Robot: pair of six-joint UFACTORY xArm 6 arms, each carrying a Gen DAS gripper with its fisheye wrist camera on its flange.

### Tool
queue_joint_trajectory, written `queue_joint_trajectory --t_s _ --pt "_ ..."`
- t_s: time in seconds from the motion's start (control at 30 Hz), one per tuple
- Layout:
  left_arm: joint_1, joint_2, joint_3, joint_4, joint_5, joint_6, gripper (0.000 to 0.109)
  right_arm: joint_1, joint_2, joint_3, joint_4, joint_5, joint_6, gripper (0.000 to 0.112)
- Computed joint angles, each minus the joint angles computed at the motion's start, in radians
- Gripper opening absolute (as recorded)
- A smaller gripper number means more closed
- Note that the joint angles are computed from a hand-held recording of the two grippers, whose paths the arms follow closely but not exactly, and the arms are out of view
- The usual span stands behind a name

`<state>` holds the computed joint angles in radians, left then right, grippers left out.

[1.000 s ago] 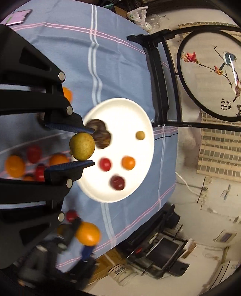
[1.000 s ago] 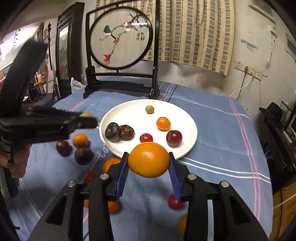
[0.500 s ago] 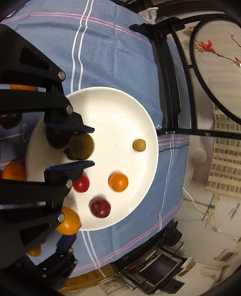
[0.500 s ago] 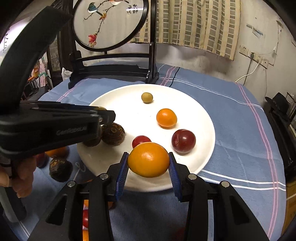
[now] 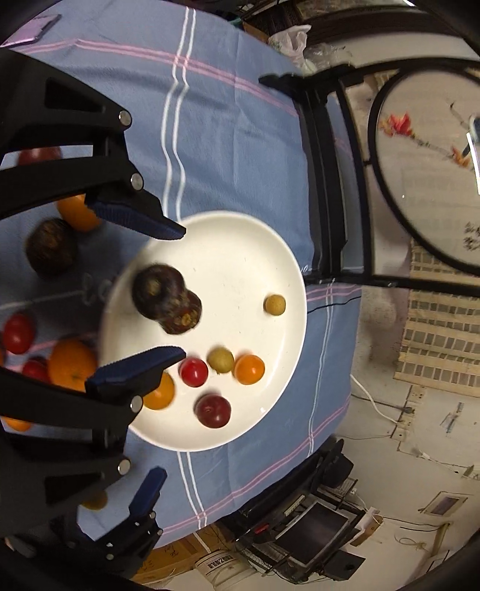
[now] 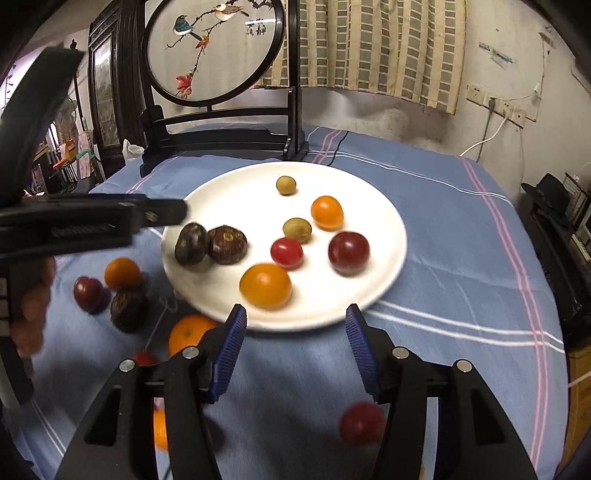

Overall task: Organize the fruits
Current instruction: 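Place both held fruits on the white plate and open both grippers, then grasp an orange with the left gripper while the right gripper grasps a tangerine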

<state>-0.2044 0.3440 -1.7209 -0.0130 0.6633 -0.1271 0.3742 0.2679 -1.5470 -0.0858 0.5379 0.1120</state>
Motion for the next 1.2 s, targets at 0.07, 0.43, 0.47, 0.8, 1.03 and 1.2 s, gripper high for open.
queue_joint_trajectory --t_s 0.07,0.43,0.47,0.8,1.03,1.2 --pt "0.004 -0.051 0.068 -0.009 -0.028 0.003 0.059 0.0 -0.048 0.057 -0.039 -0.007 0.033 0.057" --pt "0.023 -0.307 0.422 -0.043 -0.136 0.04 0.063 0.023 -0.235 0.285 0.009 -0.035 -0.019 0.056" --pt "0.023 -0.324 0.446 -0.041 -0.147 0.037 0.063 0.027 -0.246 0.299 0.014 -0.036 -0.021 0.056" --pt "-0.034 -0.422 0.62 -0.133 -0.146 0.109 0.063 0.042 -0.322 0.404 0.045 -0.067 -0.013 0.056" --pt "-0.076 -0.425 0.649 -0.179 -0.121 0.159 0.063 0.031 -0.357 0.446 0.041 -0.085 0.002 0.056" --pt "-0.086 -0.392 0.63 -0.222 -0.093 0.201 0.049 0.025 -0.363 0.459 0.061 -0.096 -0.006 0.057"
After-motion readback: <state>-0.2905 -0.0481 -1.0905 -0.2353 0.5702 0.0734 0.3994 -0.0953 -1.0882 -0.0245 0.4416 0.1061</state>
